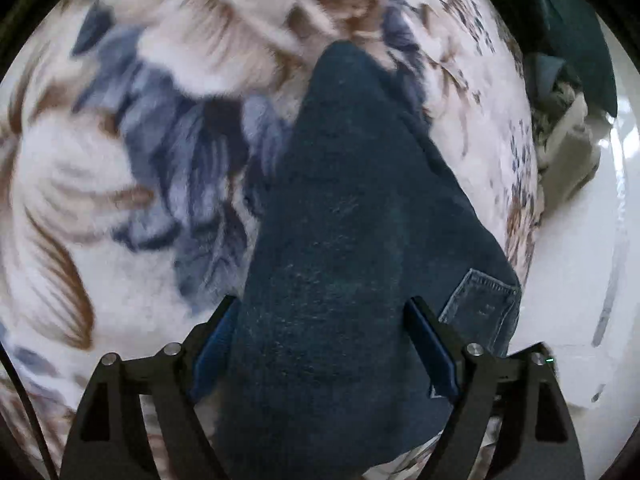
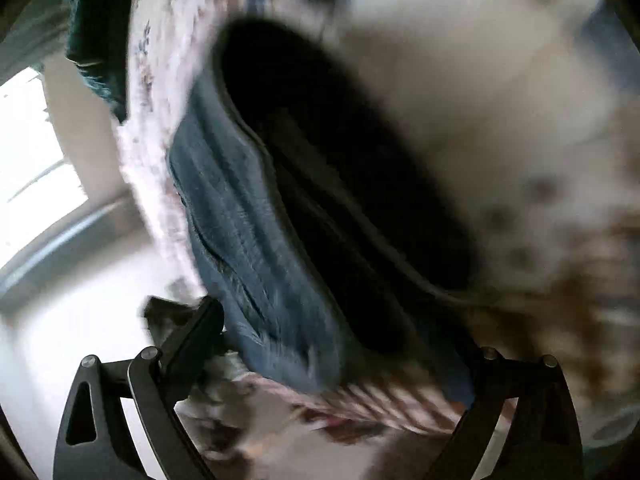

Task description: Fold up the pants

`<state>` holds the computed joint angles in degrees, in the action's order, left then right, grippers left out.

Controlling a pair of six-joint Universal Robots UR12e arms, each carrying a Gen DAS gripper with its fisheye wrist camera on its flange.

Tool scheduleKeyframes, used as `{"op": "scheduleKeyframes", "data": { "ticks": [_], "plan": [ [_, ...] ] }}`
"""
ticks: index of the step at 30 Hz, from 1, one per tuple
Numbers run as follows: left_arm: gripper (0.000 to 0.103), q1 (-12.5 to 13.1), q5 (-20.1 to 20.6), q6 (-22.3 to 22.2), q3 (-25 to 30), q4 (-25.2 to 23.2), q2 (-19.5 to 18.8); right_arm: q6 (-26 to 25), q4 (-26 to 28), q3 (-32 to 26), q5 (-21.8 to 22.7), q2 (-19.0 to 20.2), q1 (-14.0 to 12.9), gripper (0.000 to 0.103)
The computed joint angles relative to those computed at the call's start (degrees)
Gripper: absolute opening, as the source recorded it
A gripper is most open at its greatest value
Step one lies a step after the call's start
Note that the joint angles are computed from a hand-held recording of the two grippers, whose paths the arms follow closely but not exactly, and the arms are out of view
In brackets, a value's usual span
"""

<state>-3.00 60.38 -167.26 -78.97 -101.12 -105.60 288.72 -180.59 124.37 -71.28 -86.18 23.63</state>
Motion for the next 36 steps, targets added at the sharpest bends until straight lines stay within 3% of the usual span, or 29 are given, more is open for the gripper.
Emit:
{"op": "scheduleKeyframes", "data": {
  "ticks": [3,9,12,15,16,17,18,19,21,25,30,35,36],
  "plan": [
    [0.082,0.3,-0.8,0.7,0.2,-0.8,-0.3,-0.9,-0.7,-0.6,-1.3,2.3,0.4,0.1],
    [0.083,0.5,-0.8,3.7,1.0,-2.2,-0.7,-2.0,-4.2,-0.7,-10.3,0.8,3.2,0.095],
    [0.086,0.1,-1.0,3.7,0.4,-1.2,-0.8,-11.8,8.7,-2.5,-4.8,-0.2,1.7,0.095],
    [0.085,-0.7,0.3,4.2,-0.1,1.0,-0.3,-12.2,11.7,-3.5,-5.3,0.6,1.6,0.095],
    [0.077,-0.7,0.3,4.4,-0.5,1.9,0.1,-11.9,13.3,-4.0,-6.7,0.3,1.9,0.093],
    [0.067,-0.8,0.3,4.7,-1.3,3.9,0.8,-11.8,14.1,-4.5,-8.2,0.2,2.3,0.083],
    [0.047,-0.8,0.6,4.4,-2.4,6.9,1.9,-11.9,16.1,-5.1,-11.2,-0.5,3.2,0.069],
    [0.037,-0.5,0.2,4.4,-3.0,8.0,2.6,-11.8,17.4,-5.7,-12.9,-0.9,3.8,0.066],
    [0.031,-0.5,0.5,4.0,-3.9,9.8,3.7,-12.1,20.5,-7.1,-15.3,-1.3,4.8,0.057],
    [0.027,-1.1,0.4,3.3,-3.4,11.0,5.2,-10.6,21.7,-8.3,-17.7,-2.0,5.4,0.049],
    [0.027,-0.6,-1.2,4.2,-0.7,8.4,5.4,-11.7,23.1,-9.2,-17.9,-3.6,5.0,0.043],
    [0.026,0.7,-1.8,2.7,-0.2,9.0,5.7,-16.8,23.1,-11.8,-14.4,-3.0,3.2,0.042],
    [0.026,1.0,-1.4,2.3,-0.3,9.3,5.3,-16.9,22.2,-11.3,-12.7,-3.1,2.8,0.047]
  ]
}}
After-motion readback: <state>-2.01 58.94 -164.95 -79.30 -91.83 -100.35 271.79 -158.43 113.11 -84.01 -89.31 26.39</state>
